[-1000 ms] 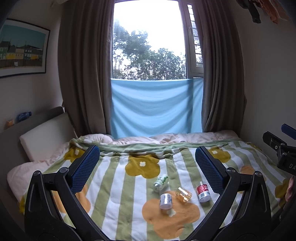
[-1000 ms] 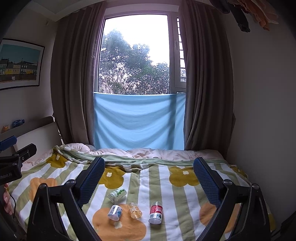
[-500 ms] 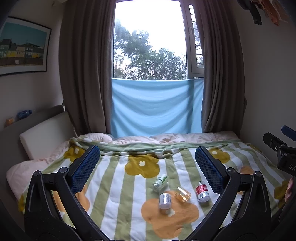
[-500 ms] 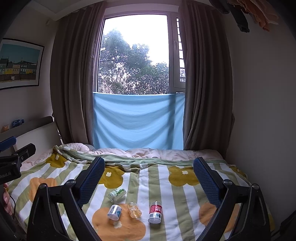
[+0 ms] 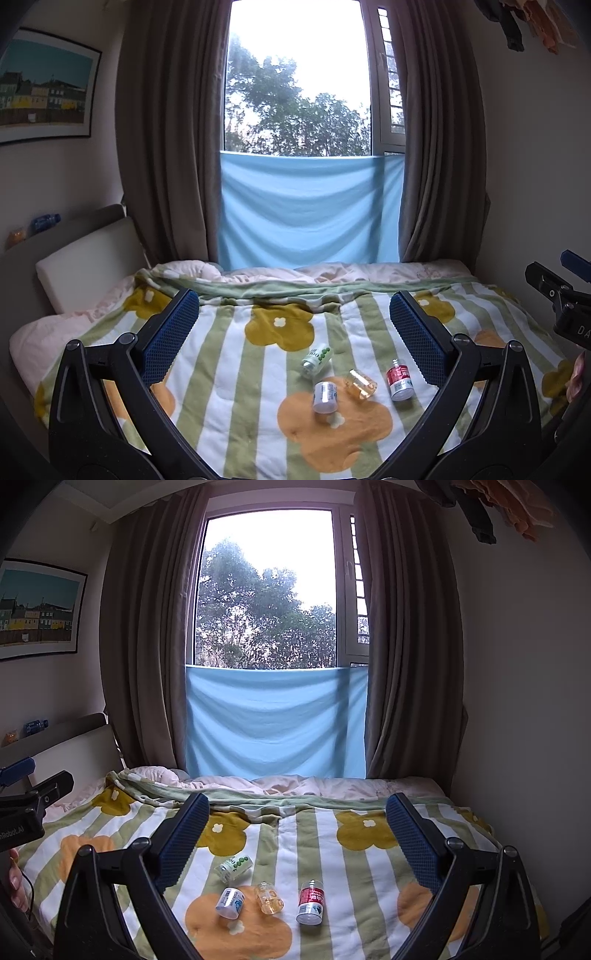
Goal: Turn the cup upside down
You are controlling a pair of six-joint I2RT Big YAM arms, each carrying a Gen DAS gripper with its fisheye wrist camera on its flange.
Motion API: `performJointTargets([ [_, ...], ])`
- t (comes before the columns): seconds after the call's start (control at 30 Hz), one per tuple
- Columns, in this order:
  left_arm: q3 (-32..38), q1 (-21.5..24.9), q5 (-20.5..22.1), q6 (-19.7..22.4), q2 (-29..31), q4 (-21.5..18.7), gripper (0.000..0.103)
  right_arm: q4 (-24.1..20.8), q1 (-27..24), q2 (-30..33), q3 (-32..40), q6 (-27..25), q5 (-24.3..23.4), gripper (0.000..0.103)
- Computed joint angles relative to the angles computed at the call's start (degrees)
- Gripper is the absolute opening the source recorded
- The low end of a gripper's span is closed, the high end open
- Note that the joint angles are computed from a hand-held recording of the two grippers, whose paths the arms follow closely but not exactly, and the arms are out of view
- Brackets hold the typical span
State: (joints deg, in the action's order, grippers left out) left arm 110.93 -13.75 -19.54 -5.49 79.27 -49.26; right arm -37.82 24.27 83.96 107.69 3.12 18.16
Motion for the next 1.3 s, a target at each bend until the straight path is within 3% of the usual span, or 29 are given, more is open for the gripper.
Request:
performJointTargets([
  [0.57,-0.9,-0.7,-0.8,-0.3,-0.3,0.2,0.103,-0.4,0.3,-0.1,-0.2,0.7,-0.2,0.096],
  [0.77,0.8,0.4,0.6,-1.0,0.8,-1.5,0.103,-0.8,0.4,0.2,0.2,1.0,-0.2,0.096],
  [0.93,6.1,2.1,3.9,-2.5,4.7,-7.4,0.103,-3.5,0.3,2.6,3.2,2.3,-1.1,0.096],
  [1.1,11.8,4.1,7.2,-3.8,9.9,-14.2,0.103,-9.0,-1.3,7.6,9.2,4.8,-5.0,0.096],
  [1.23,17.7,6.1,11.0,-4.2,15.6,-20.6,0.103,-16.2,-1.9,14.1,17.0,6.1,-8.4,0.096],
  [1.3,21.0,7.1,12.7,-4.2,19.1,-24.1,0.103,-21.9,-2.4,18.9,23.0,7.1,-11.1,0.096],
])
